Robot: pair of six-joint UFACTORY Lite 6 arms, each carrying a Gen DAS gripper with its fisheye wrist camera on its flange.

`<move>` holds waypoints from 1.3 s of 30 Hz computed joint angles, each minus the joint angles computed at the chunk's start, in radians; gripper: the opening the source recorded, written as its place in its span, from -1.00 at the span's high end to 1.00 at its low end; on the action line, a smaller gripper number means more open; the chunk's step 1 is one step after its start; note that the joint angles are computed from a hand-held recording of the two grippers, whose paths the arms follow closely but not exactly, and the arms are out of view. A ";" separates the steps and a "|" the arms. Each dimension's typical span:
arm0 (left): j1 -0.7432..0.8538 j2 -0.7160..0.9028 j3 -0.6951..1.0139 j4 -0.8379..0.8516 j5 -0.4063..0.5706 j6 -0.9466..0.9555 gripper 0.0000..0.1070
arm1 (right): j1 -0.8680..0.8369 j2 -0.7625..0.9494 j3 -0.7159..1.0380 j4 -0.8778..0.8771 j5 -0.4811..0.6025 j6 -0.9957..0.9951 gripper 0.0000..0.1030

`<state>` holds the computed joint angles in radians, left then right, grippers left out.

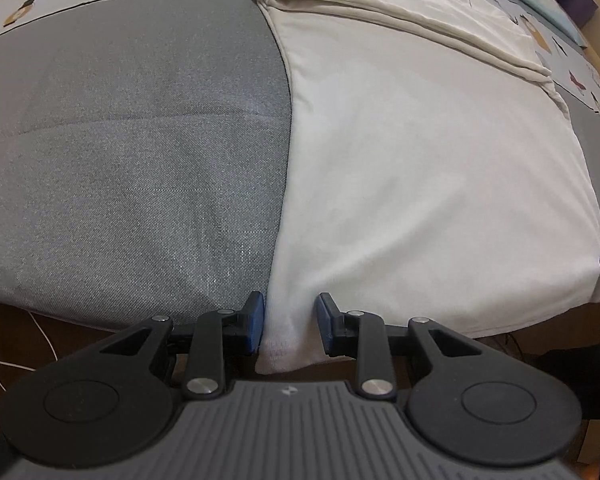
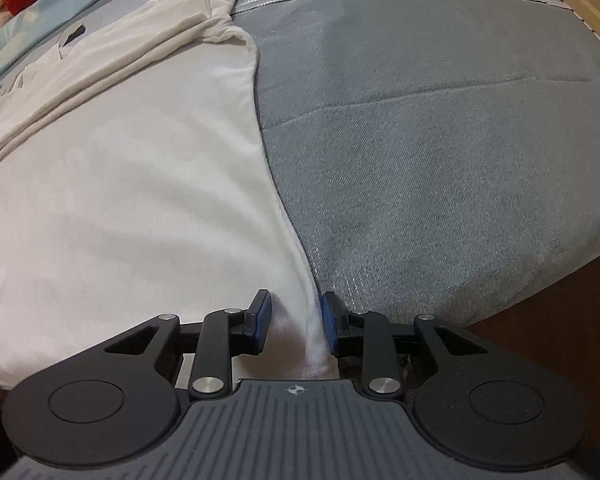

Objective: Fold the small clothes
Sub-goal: 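Grasp the shirt hem edge with both tools side by side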

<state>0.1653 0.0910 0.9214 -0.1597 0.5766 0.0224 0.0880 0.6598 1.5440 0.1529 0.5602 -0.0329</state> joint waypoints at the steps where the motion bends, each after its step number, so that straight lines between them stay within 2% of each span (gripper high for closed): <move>1: -0.001 0.000 0.000 0.002 0.000 -0.001 0.40 | 0.002 0.007 0.007 -0.005 0.002 0.001 0.43; 5: -0.001 -0.004 -0.006 0.006 -0.004 0.010 0.42 | 0.008 0.005 0.002 -0.020 0.006 0.001 0.43; 6: -0.004 -0.009 -0.011 0.007 -0.010 0.017 0.53 | 0.008 0.004 -0.001 -0.022 0.005 0.001 0.43; 7: -0.007 -0.011 -0.016 0.012 -0.016 0.019 0.75 | 0.009 0.003 -0.004 -0.022 0.002 0.001 0.43; 8: -0.007 -0.014 -0.016 0.011 -0.018 0.024 0.83 | 0.008 0.001 -0.007 -0.020 -0.001 -0.001 0.45; 9: 0.000 -0.020 -0.020 -0.005 -0.018 0.039 0.89 | 0.007 0.001 -0.009 -0.015 -0.003 -0.003 0.57; 10: 0.008 -0.028 -0.020 -0.026 -0.017 0.056 0.92 | 0.005 -0.002 -0.012 -0.003 -0.004 -0.013 0.90; 15: 0.039 -0.038 -0.018 -0.108 -0.002 0.129 0.92 | -0.019 -0.024 -0.033 0.107 -0.029 -0.093 0.91; 19: 0.028 -0.014 -0.010 -0.089 0.013 0.110 0.89 | -0.011 0.008 -0.006 0.088 0.018 -0.082 0.82; 25: 0.005 0.001 -0.006 -0.036 0.024 0.070 0.81 | 0.005 -0.005 -0.028 0.048 0.006 -0.061 0.82; 39: -0.001 -0.006 -0.016 -0.037 0.007 0.075 0.86 | 0.015 -0.009 -0.040 0.019 -0.005 -0.040 0.82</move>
<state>0.1646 0.0855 0.9053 -0.1963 0.5837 0.0970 0.1027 0.6509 1.5036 0.1721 0.5549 -0.0730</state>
